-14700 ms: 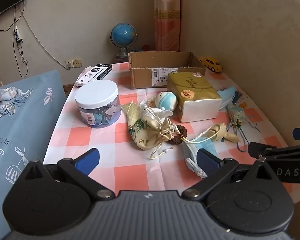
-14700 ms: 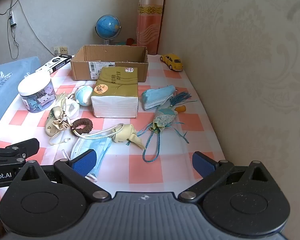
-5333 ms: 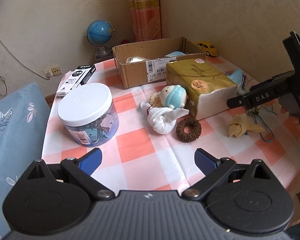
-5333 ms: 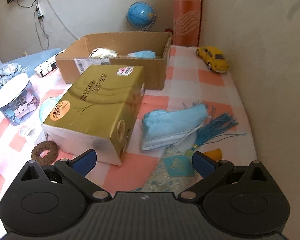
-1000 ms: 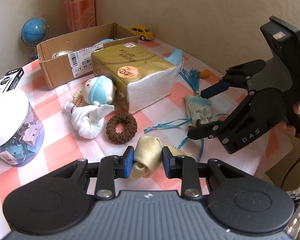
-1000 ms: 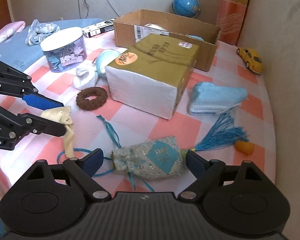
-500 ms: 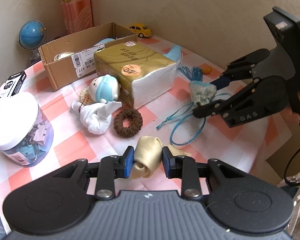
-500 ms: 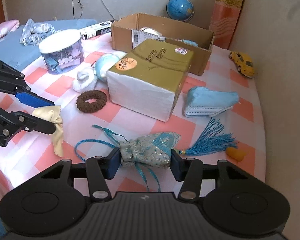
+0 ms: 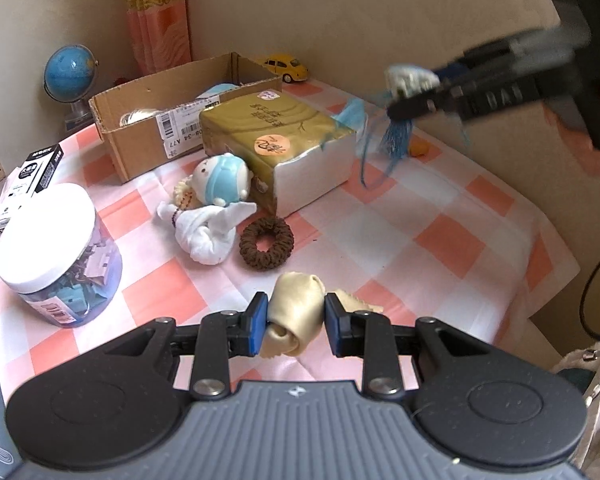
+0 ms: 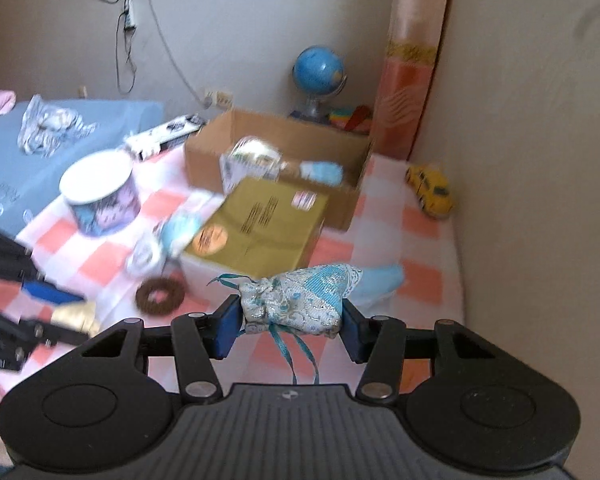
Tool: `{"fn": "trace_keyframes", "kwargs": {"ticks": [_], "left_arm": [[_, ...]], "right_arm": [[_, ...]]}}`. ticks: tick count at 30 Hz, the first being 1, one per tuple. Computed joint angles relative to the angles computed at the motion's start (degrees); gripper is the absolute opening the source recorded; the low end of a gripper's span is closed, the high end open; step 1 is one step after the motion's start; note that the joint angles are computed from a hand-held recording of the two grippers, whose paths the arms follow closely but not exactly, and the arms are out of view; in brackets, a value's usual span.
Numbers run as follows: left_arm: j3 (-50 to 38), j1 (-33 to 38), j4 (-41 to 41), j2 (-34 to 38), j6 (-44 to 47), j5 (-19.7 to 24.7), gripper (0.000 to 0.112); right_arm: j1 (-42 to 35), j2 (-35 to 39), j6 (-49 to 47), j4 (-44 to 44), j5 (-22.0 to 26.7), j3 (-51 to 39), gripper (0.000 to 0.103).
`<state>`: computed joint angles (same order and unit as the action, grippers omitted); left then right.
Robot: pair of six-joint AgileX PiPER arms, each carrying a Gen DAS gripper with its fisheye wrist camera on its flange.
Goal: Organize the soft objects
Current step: 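Carry the sachet into the cardboard box and open the right gripper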
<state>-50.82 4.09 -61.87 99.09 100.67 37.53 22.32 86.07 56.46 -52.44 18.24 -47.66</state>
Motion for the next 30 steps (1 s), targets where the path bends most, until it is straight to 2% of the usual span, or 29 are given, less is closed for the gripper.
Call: {"fn": "trace_keyframes", "kwargs": {"ticks": [8,15,17,23,30], "left_arm": [[0.2,2.8,-1.9,-0.4,2.2,1.9,0.029],[-2.1,4.2,-0.4,-0.5,0.4,4.1,0.029],[-3.6,4.4,0.4,-0.4,-1.0,4.9,0.029],[-11.0,4.2,2.3,1.6,-6.5,6.2,0.029],[-15.7,4.0,0.9,4.1,-8.5,5.6,0.029]], "right_arm": [[-3.1,2.5,-16.7,14.4,3.1,-11.4,0.057],[-4.4,9.7,-30.9,26.3,5.8,-25.6,0.057],[-5.0,13.1,-36.9,32.2,7.0,-31.1,0.057],[-6.1,24.0,-46.2,42.0,11.5,-47.1,0.057],[-7.3,40.5,-52.0,47.7,23.2,-73.8,0.057]]}}
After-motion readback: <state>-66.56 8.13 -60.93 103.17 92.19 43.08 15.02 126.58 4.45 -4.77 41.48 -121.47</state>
